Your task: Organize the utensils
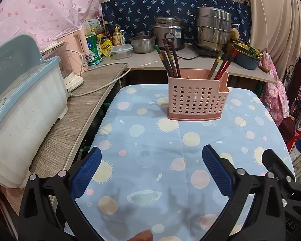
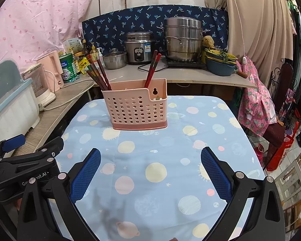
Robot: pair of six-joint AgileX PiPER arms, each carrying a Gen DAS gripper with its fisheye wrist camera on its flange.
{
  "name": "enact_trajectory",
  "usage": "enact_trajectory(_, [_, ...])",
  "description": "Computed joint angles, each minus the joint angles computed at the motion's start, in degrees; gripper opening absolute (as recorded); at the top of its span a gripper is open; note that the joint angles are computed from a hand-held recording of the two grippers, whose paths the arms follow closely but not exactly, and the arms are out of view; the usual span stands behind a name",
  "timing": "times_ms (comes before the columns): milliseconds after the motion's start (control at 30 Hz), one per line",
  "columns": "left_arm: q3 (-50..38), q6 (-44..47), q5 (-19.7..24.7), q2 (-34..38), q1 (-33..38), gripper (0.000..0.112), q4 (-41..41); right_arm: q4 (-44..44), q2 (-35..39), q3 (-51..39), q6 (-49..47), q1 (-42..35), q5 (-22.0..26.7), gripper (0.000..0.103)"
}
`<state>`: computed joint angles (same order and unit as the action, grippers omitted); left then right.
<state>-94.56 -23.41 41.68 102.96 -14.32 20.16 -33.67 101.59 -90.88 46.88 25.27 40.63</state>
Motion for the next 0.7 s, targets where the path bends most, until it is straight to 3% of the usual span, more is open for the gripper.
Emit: enact_trajectory(700, [0.05,1.89,-0.42,0.33,0.48,0.096,-1.84,-2.82,0.72,0.16,1.78,0.62,1.09,0.096])
